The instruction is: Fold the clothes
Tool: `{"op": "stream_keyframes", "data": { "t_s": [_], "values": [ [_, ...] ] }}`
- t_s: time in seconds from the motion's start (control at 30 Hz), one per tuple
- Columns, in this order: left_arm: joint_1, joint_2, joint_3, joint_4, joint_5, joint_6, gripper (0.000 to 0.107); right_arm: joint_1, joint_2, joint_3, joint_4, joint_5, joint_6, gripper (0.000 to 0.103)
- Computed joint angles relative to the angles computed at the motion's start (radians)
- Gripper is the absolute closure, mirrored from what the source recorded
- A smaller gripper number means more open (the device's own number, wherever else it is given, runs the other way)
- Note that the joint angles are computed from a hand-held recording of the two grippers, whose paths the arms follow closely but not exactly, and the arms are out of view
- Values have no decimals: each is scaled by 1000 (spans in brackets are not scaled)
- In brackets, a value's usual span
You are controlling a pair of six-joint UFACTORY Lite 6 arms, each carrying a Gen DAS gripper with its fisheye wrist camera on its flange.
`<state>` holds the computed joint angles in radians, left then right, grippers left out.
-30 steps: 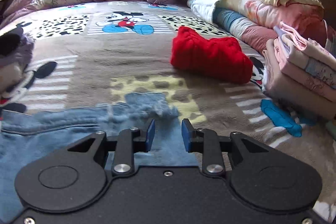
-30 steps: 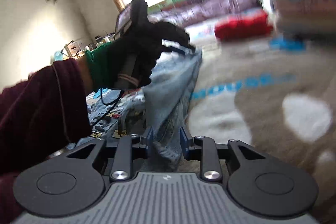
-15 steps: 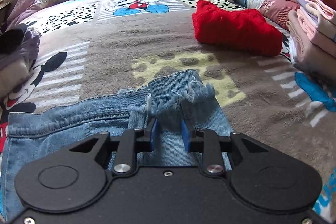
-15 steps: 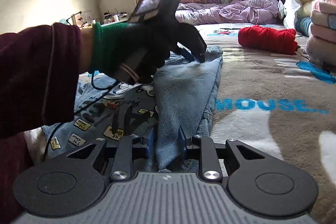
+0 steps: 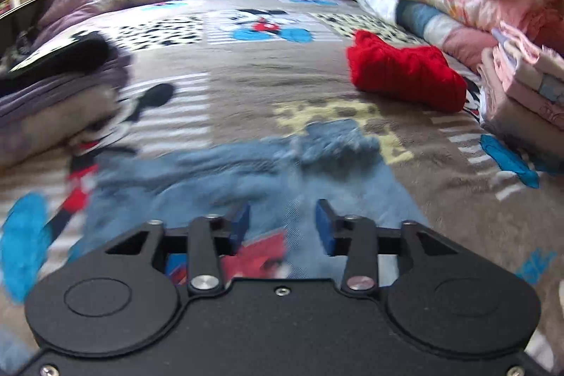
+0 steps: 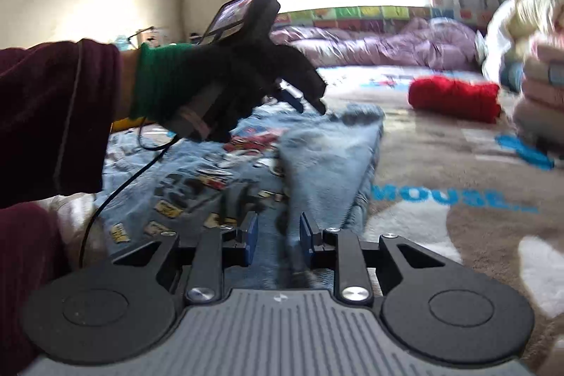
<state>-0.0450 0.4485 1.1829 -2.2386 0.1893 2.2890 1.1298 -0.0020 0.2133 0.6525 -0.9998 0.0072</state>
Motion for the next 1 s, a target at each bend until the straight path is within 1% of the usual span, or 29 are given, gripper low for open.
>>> {"op": "stream_keyframes", "data": {
  "t_s": [0.03,0.13,0.17,0.27,0.37,0.43,0.5,0.6,0.7,0.83,1.0],
  "values": [
    [29,-56,-74,-32,29,37,65,22,-10,-4,16,-4,-14,76],
    [125,-228,-283,-26,114,45,64,75,-32,0,54,-1,-49,76],
    [166,-291,-355,-8,143,37,61,91,-38,4,62,3,-58,76],
    [315,-465,-538,116,232,-50,52,135,-35,30,80,13,-83,75],
    [508,-605,-672,295,337,-179,48,180,8,80,86,15,-111,75],
    [656,-652,-728,393,426,-245,48,206,48,118,81,15,-128,75],
    [803,-673,-765,467,512,-270,47,221,88,160,73,25,-143,75],
    [1008,-641,-783,533,624,-266,46,243,149,224,70,44,-170,75],
    [1169,-512,-734,591,724,-281,46,277,210,283,94,50,-217,75],
    [1300,-351,-647,640,806,-332,46,326,291,360,152,59,-320,75],
    [1348,-177,-519,654,847,-422,46,377,377,446,252,66,-461,73]
  ]
}}
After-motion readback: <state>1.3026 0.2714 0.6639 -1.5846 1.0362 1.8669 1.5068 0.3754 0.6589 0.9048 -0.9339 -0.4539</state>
